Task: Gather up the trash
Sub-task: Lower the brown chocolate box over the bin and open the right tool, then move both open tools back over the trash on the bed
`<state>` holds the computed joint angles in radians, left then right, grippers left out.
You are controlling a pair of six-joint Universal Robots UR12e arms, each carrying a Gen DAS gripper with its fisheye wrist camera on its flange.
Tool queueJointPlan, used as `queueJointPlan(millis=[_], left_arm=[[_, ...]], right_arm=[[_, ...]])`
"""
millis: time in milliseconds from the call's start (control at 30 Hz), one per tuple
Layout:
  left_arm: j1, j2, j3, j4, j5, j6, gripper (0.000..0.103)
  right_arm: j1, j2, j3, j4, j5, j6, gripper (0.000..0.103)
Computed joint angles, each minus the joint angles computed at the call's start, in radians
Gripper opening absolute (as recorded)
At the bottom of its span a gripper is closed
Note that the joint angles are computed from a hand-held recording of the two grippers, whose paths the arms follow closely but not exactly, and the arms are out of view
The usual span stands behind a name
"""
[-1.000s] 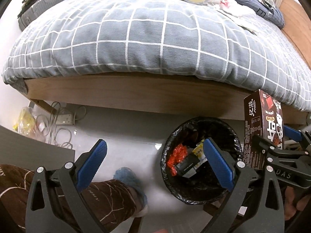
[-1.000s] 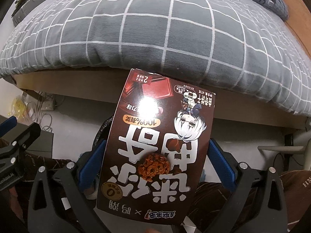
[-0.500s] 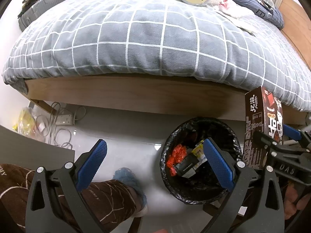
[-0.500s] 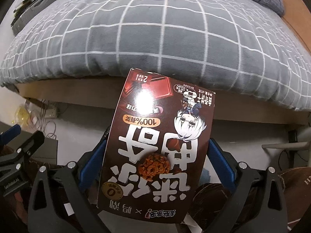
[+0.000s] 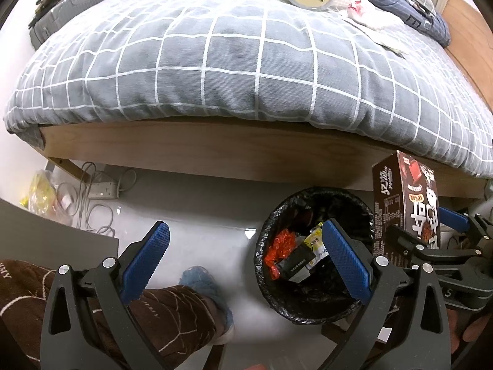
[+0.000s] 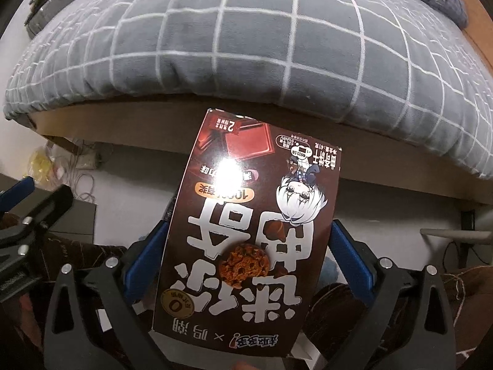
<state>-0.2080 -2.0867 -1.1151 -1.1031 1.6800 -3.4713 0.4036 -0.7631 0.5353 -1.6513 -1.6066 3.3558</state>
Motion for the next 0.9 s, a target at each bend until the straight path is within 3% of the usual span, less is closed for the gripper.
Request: queueJointPlan(millis=[100, 167, 300, 533, 900], left_arm=[[0.002, 0.0, 0.0, -0.001, -0.008, -0.005, 0.097], [0.002, 0.0, -0.001, 0.0, -0.007, -0.004, 0.097], [0.004, -0.001, 0.0, -0.004, -0.012, -0.005, 0.097], [0.003, -0.003, 0.002, -0.002, -0.018, -0.002, 0.097], [-0.005, -0.025, 0.068, 0.072, -0.019, 0.03, 0.097]], right_arm=[[0.003, 0.014, -0.024, 0.023, -0.001, -0.009, 0.096], [-0.005, 0.001, -0.008, -0.01, 0.027, 0.005, 0.096], [-0.002, 0.017, -0.036, 0.024, 0.001, -0.009, 0.096], [0.002, 0.011, -0.023, -0.017, -0.034, 0.014, 0.096], [-0.011, -0.061, 0.089, -0.318, -0.119, 0.03, 0.096]])
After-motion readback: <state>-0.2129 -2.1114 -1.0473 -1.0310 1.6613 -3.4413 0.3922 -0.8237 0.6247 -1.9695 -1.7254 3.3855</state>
